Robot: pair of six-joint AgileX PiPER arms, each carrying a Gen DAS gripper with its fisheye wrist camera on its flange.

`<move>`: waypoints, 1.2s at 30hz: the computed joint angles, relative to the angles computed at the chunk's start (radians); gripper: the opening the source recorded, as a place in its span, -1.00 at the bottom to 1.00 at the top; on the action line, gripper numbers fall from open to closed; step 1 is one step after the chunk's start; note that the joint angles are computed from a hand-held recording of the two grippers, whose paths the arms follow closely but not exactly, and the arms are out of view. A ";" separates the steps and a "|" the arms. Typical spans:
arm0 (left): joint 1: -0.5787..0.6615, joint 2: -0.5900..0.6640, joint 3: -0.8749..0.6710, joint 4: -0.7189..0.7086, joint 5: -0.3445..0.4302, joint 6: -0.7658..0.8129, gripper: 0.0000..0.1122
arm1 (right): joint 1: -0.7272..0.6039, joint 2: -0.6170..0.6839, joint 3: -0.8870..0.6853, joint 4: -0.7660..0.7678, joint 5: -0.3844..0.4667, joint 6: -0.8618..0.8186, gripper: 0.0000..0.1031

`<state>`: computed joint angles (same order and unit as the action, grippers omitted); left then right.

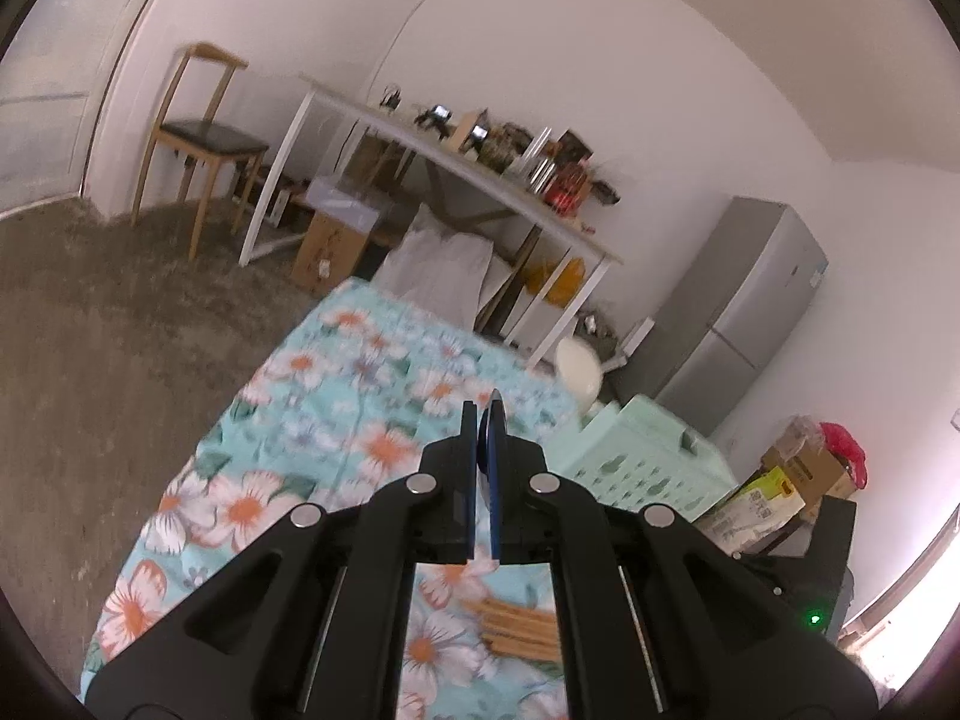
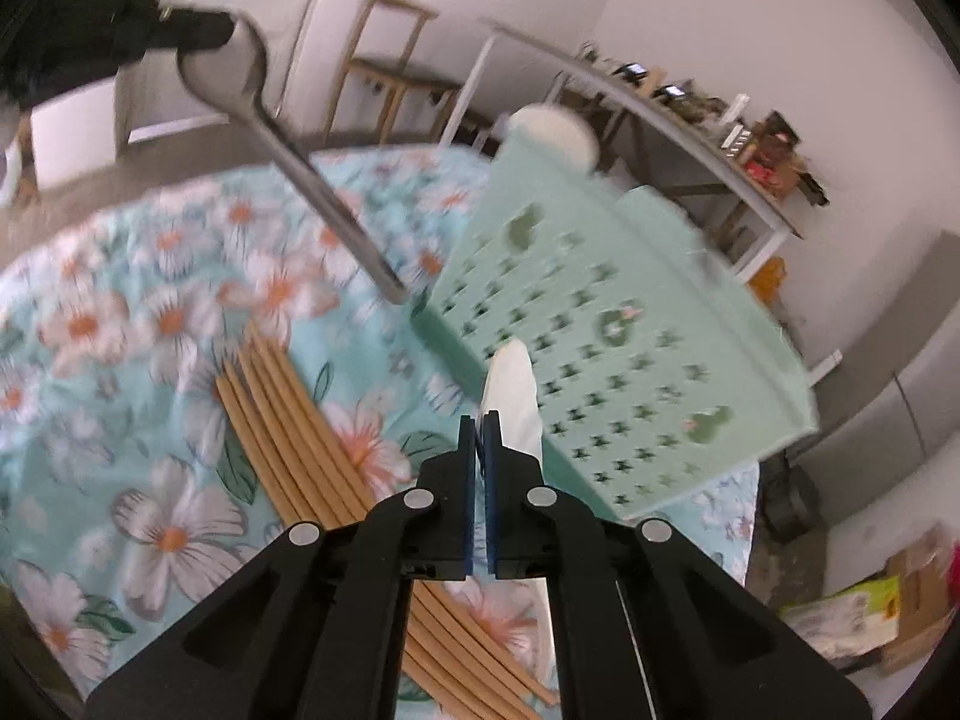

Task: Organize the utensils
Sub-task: 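Carry the metal spoon and white spoon in both tools toward the basket, then open the left tool over the basket while the right tool drops the white spoon in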

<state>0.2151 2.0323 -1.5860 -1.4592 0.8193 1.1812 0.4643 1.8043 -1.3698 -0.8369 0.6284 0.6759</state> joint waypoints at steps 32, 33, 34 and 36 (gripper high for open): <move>-0.346 0.223 -0.683 0.700 -0.193 -0.546 -0.91 | -0.187 -0.377 0.337 -0.245 -0.342 0.471 -0.95; -0.346 0.234 -0.700 0.686 -0.180 -0.537 -0.76 | -0.189 -0.376 0.340 -0.251 -0.347 0.481 -0.95; -0.346 0.233 -0.695 0.666 -0.179 -0.518 -0.47 | -0.191 -0.375 0.342 -0.261 -0.351 0.498 -0.95; -0.345 0.202 -0.623 0.577 -0.227 -0.421 -0.24 | -0.198 -0.379 0.347 -0.263 -0.360 0.508 -0.95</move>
<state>-0.1295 2.2341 -2.2087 -0.8818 0.5921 0.7599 0.2661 1.4255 -1.0229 -1.1004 0.2689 1.1835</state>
